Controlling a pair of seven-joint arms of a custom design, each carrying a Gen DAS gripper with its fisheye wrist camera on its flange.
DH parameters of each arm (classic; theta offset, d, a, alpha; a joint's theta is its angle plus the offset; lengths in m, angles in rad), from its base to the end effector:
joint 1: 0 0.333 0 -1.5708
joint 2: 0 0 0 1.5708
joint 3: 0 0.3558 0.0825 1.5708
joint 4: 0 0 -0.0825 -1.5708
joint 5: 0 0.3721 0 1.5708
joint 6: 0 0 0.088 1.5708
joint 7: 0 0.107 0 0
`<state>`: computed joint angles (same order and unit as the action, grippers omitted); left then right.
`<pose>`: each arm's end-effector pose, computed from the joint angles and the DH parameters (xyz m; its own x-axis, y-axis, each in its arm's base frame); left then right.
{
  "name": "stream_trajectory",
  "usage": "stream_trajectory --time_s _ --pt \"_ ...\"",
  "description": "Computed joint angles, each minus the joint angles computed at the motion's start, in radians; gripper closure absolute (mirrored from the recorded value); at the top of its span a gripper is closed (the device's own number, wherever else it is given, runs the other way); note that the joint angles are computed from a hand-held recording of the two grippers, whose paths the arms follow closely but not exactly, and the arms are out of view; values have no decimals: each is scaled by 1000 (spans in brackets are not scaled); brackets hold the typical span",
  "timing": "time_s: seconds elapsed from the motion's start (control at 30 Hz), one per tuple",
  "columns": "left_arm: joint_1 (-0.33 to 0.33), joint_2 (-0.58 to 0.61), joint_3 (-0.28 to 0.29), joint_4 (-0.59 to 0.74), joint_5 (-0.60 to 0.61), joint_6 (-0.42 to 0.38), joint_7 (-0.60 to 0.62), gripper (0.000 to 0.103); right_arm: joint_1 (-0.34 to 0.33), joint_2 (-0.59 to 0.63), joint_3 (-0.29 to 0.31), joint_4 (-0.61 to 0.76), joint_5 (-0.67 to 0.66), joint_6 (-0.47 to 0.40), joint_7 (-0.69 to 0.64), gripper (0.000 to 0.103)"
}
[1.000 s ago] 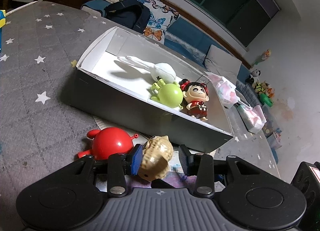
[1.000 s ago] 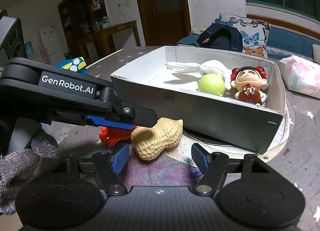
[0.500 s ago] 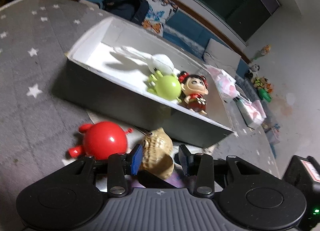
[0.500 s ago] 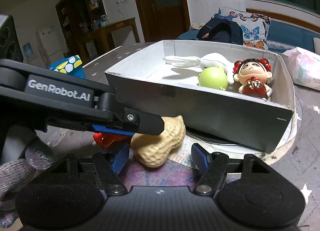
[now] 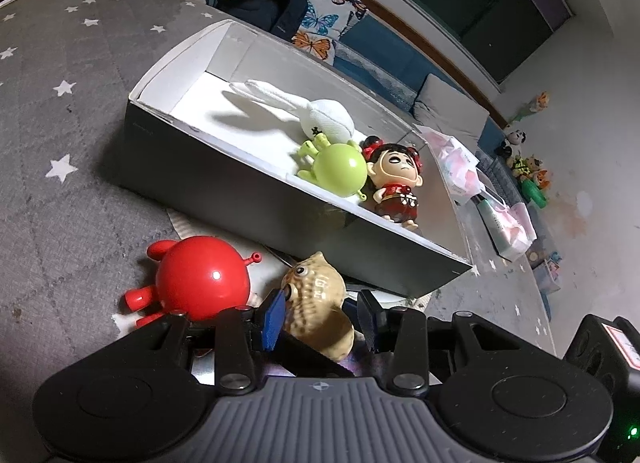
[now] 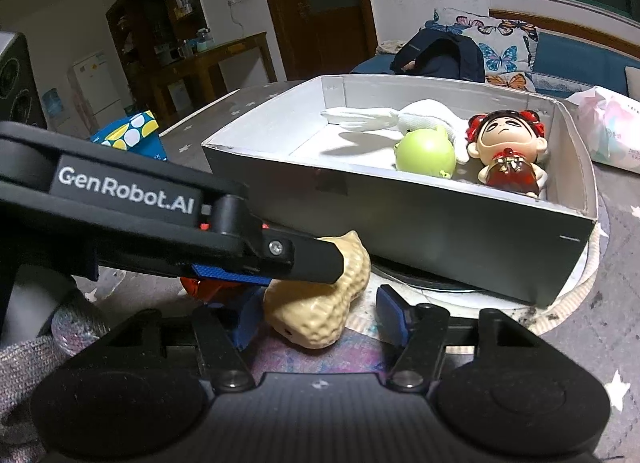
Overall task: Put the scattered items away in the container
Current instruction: 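Move the right gripper to the tan peanut toy and close on it, then lift the peanut toy and carry it over the box with the right gripper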
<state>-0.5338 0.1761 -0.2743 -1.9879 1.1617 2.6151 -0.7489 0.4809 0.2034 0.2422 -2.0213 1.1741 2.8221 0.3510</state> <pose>0.4169 -0.4533 0.4650 0.3442 -0.7679 0.5403 -0.5875 -0.6250 -0.5140 0.4945 0.3640 0.4418 0.8123 -0.5470 -0.2024 -0.4984 -0.4708 -0.7280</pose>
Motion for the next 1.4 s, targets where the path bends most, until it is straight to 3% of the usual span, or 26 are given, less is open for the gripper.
stream_trajectory --time_s 0.2,0.27,0.33,0.67,1.03,1.4 --pt "-1 -4 1 -5 21 6 -21 61 1 -1 1 -1 3 -1 -10 48" --pt "-1 -4 2 -7 32 8 -32 63 0 -2 1 -1 5 -5 -10 56" --pt "0 -5 1 -9 37 12 -42 64 0 -3 0 -3 5 -10 -7 58" --pt "-5 -14 -5 -16 48 18 -48 69 0 -30 -1 -29 43 -7 -42 58" --pt "-24 -30 -20 6 82 -25 -45 69 11 -90 -15 -64 125 7 -134 58" --pt "-15 -59 -29 26 119 -76 -37 69 25 -87 -21 -7 148 18 -194 58"
